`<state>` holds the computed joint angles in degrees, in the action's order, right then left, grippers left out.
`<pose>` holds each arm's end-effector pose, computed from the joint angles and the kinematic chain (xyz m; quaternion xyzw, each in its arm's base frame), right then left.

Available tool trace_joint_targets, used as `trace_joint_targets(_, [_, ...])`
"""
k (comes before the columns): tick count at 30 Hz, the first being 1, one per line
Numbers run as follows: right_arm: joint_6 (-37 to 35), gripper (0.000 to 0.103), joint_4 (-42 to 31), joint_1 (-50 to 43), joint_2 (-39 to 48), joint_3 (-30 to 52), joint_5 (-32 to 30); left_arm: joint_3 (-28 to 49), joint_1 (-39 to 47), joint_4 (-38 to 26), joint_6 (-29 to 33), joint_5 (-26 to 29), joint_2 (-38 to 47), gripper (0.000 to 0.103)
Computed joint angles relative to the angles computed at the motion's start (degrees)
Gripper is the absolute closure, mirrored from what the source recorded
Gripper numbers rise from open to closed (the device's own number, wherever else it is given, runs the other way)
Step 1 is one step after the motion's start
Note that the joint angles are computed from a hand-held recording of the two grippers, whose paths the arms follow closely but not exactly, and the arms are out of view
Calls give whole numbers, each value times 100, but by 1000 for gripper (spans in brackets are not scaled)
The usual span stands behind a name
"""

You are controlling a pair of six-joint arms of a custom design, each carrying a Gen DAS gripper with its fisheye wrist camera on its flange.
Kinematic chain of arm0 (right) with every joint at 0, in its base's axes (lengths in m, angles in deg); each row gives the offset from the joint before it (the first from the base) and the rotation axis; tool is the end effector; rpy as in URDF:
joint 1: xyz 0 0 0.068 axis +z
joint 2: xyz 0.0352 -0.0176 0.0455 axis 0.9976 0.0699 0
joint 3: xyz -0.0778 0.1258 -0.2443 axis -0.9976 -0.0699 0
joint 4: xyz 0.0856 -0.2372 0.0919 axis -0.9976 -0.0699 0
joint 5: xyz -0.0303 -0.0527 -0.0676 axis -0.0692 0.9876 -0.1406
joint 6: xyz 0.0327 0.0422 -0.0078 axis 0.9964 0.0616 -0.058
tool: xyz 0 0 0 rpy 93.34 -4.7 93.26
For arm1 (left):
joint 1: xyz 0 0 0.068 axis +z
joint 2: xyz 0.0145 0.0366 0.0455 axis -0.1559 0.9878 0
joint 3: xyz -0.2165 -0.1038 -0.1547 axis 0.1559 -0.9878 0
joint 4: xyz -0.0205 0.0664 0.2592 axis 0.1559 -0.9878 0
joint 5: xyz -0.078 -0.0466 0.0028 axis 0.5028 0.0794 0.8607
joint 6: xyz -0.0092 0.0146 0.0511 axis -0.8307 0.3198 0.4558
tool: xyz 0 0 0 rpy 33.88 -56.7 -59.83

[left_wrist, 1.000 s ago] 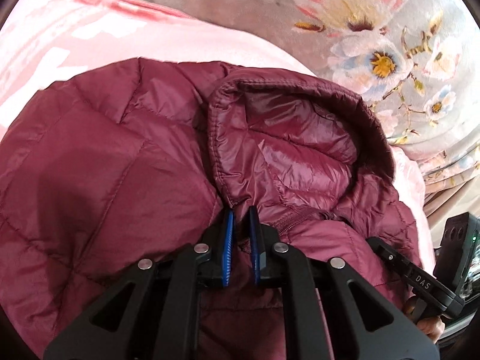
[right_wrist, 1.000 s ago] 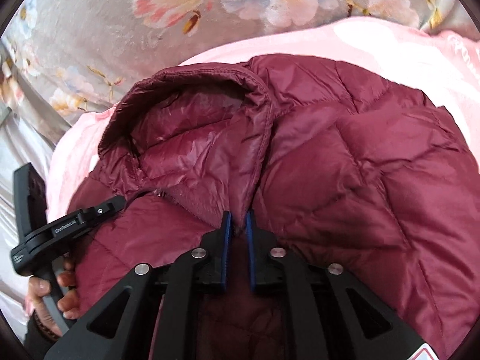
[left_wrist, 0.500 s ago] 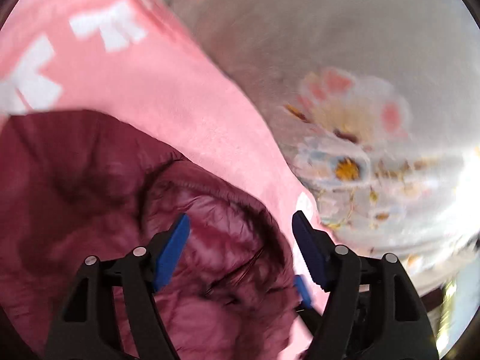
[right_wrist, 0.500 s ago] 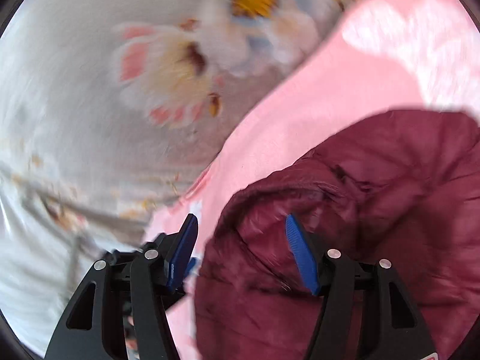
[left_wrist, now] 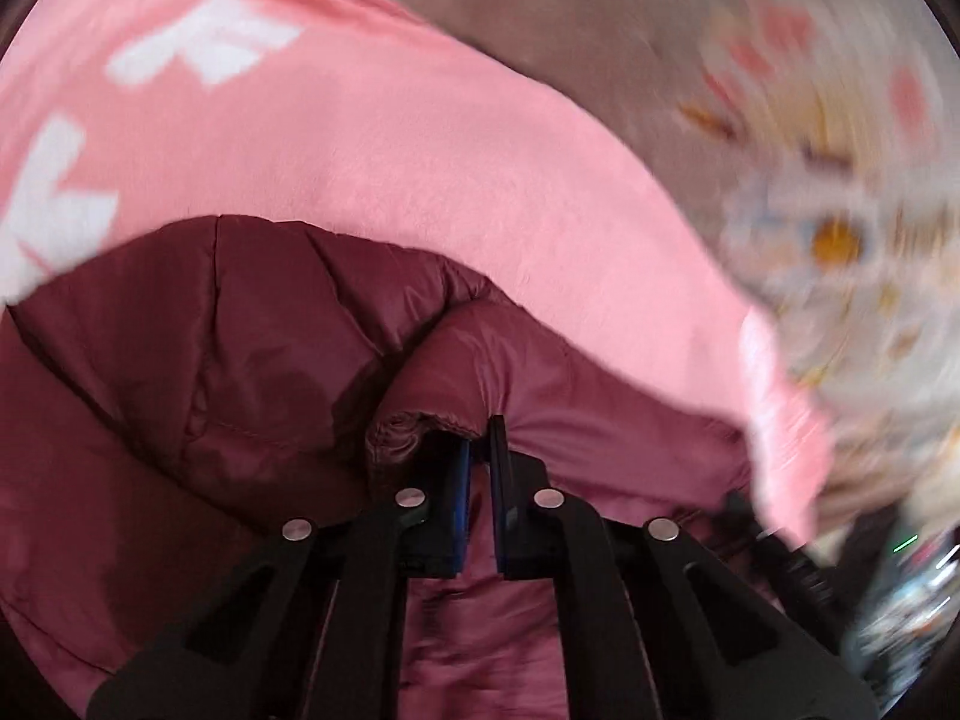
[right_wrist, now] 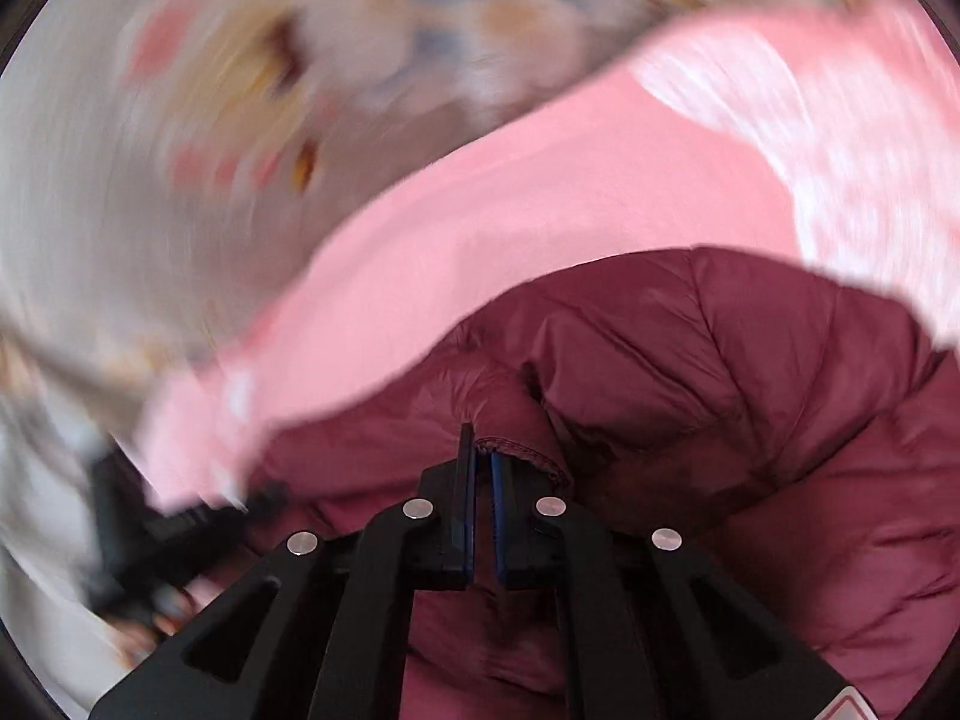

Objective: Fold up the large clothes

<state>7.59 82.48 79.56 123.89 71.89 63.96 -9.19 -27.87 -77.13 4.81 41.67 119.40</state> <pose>0.1790 -0.0064 0.1402 0.1515 0.9153 0.2236 0.2988 0.2496 -0.0953 0.1457 -0.0540 0.9479 -0.2344 0.2088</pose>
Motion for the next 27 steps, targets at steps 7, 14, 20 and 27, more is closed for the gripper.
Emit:
trace_joint_targets(7, [-386,99,659,1932,439,-266,2667,-624,-718,986,466,-1241,106,97])
trace_joint_targets(14, [-334,99,1100,2315,844,-347,3289,-711,-1542,1507,539,-2562,355,96])
trace_joint_targets(20, [-317,99,1118,2356,856,-353,3310,-736,-1625,1515,631,-2809,359,96])
trace_joint_targets(27, [-417,99,1251,2049,879,-378,2917,-719,-1731,1554,610,-2938,430,96])
